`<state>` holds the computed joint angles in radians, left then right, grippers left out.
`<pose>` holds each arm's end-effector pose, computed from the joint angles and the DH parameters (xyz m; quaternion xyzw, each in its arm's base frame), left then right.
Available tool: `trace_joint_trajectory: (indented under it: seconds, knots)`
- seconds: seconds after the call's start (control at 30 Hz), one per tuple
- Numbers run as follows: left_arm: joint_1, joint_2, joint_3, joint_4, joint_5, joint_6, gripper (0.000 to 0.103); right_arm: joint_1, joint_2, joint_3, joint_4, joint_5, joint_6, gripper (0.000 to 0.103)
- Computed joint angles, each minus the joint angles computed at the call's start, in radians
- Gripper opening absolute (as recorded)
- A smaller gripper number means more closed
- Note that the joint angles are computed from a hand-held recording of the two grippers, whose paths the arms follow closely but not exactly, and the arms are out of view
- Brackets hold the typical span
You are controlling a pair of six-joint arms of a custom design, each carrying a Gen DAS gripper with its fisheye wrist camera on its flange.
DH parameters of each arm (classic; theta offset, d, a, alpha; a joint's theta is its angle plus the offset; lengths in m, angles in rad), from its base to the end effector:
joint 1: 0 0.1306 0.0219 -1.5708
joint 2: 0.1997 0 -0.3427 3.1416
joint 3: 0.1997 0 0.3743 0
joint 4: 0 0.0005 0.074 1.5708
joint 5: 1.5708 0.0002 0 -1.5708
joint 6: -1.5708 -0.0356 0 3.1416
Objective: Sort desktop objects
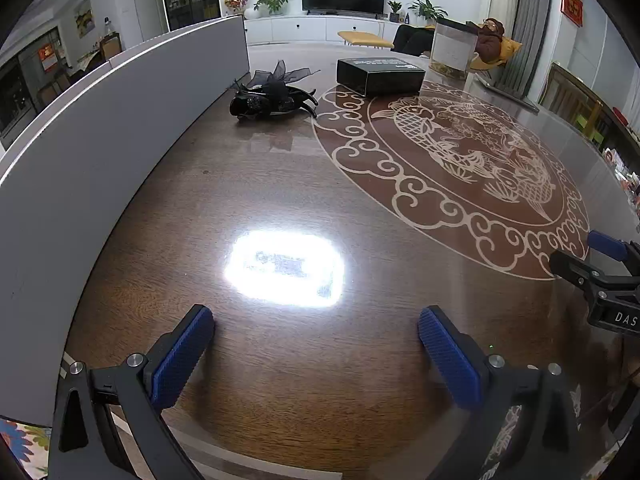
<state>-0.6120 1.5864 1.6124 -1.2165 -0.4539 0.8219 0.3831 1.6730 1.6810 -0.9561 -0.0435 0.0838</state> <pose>0.4248 -0.2797 0.3766 -0.1425 0.9471 0.0455 0.2840 0.5207 0.2110 0.3717 -0.2266 0.9243 0.0661 0.2998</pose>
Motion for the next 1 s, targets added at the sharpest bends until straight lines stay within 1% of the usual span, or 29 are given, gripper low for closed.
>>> trace_joint_trajectory:
  seconds: [0.87,0.93,1.0]
  knots:
    - [0.000,0.001,-0.003,0.006,-0.002,0.004,0.103,0.000,0.000,0.000,-0.001,0.000,0.000,0.103]
    - [0.005,0.008,0.011,-0.017,0.018,0.005,0.103,0.000,0.000,0.000,-0.001,0.000,0.000,0.103]
    - [0.025,0.030,0.053,-0.064,0.070,-0.006,0.103,0.000,0.000,0.000,-0.001,0.000,0.000,0.103]
